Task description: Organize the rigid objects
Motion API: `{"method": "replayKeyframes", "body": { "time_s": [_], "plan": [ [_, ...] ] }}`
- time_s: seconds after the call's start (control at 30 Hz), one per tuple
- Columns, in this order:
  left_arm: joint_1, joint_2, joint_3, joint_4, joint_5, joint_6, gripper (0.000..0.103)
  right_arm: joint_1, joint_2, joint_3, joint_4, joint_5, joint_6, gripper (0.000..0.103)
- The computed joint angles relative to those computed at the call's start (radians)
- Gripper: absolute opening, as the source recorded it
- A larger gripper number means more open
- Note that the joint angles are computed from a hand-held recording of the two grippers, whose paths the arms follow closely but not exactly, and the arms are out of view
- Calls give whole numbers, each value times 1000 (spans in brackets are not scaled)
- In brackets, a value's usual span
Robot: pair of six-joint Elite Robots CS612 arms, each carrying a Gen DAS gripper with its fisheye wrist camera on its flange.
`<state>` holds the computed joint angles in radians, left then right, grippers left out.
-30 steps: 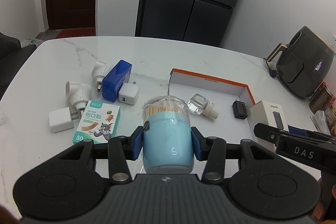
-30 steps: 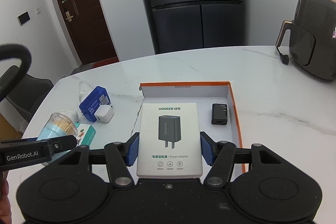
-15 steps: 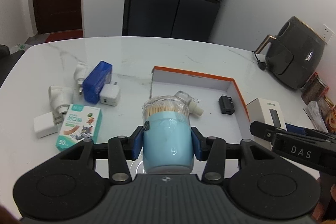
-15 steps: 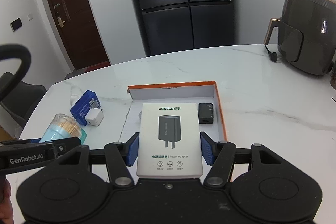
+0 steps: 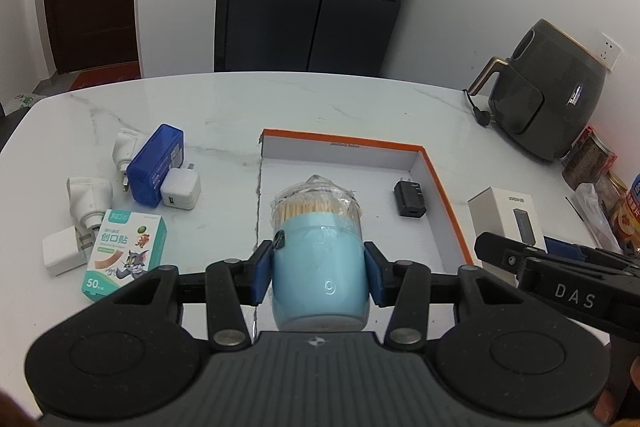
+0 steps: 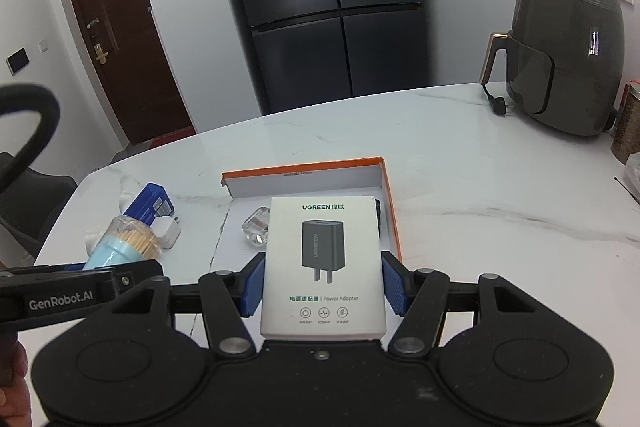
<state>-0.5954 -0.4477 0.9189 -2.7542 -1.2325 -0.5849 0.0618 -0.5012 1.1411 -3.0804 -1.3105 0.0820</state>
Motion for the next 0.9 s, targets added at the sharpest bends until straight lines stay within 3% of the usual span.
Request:
{"method": "replayKeyframes", "body": {
  "time_s": [0.9],
  "plan": [
    [3, 51, -120, 29, 8, 65, 47, 0, 42, -126, 16, 13, -8, 71]
  ]
}}
